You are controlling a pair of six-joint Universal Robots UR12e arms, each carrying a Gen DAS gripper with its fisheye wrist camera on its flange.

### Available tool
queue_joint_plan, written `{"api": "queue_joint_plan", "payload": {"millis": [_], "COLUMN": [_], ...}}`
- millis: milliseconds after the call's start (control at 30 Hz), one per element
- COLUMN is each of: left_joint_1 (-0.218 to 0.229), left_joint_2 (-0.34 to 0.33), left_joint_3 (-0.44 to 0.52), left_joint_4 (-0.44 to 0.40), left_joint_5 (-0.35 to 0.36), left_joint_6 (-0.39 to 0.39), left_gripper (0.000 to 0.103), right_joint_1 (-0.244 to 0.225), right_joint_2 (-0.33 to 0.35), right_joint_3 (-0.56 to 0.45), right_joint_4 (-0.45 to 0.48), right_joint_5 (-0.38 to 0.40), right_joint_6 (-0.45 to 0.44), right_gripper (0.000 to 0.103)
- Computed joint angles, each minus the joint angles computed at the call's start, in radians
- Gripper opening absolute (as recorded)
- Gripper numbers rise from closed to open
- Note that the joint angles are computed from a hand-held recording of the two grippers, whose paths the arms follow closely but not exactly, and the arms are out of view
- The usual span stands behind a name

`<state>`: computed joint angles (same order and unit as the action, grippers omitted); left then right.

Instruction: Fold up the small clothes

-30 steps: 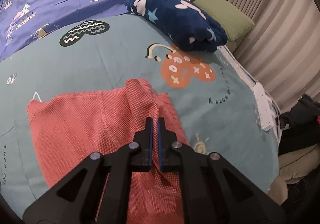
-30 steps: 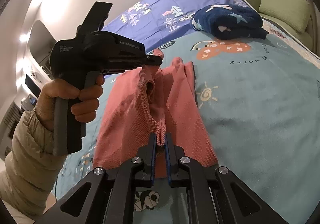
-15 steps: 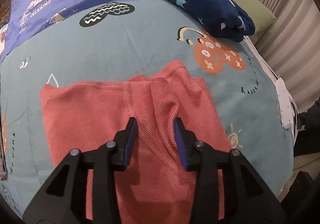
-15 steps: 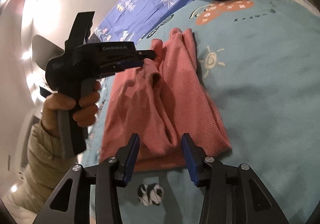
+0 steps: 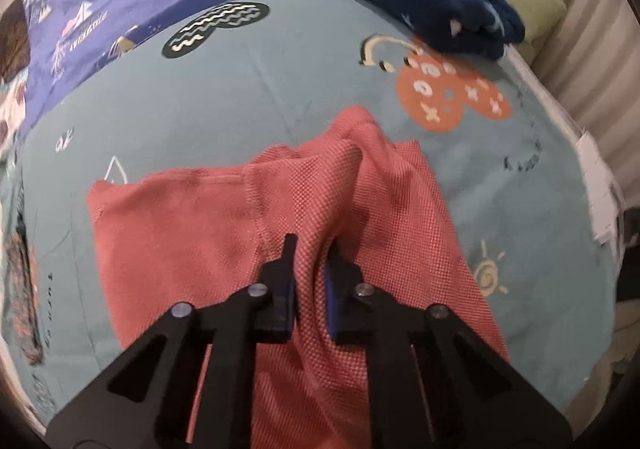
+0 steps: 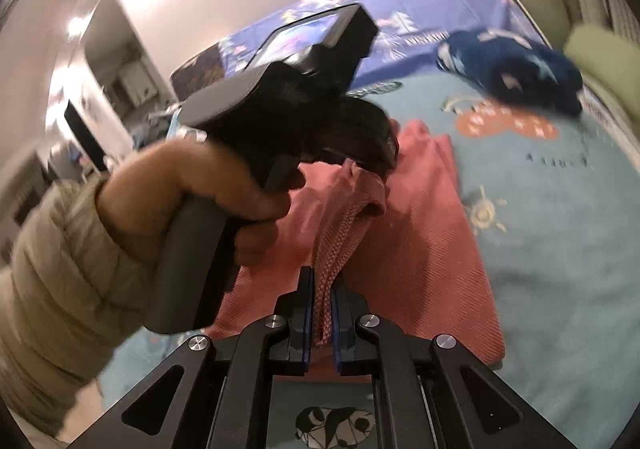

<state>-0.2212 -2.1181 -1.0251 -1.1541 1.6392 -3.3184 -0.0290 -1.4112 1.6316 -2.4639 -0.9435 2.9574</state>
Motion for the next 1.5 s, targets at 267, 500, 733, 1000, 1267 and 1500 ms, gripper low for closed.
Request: {"api": "queue_joint_plan", "payload": {"millis": [267, 500, 733, 1000, 1267, 1500], "left_joint_1": [0.031, -0.009, -0.016, -0.018, -0.015, -0.006], "left_joint_2": [0.047, -0.036, -0.001, 0.114, 0.166, 0.171], "left_joint_3": [-0.047, 0.065, -0.011, -0.187, -0.287, -0.327], "left_joint_4": [0.134, 0.036, 0.133, 0.371, 0.359, 0.326], "left_joint_5": [-0.181, -0.154, -0.121, 0.085, 0.137, 0.144], "left_joint_6": [-0.06, 0.007, 0.027, 0.126, 0.102, 0.067], "left_gripper": [0.012, 0.018, 0.041, 0.052, 0.052, 0.056], "right_joint_1": [-0.032, -0.067, -0.086, -0.105, -0.092, -0.049], "right_joint_2": [-0.008, -0.012, -0.002, -0.019, -0.004, 0.067], "right_joint_3": [0.023, 0.017, 0.01, 0.02, -0.018, -0.109], "right_joint_4": [-0.046, -0.059, 0.13, 0.094, 0.07, 0.113], "right_joint_5": [0.062, 0.015, -0.059, -0.068, -0.055, -0.014], "right_joint_6": [0.042, 0.103, 0.137, 0.153, 0.133, 0.085], "right_gripper": [0.006, 0.006, 0.009, 0.011, 0.011, 0.011]}}
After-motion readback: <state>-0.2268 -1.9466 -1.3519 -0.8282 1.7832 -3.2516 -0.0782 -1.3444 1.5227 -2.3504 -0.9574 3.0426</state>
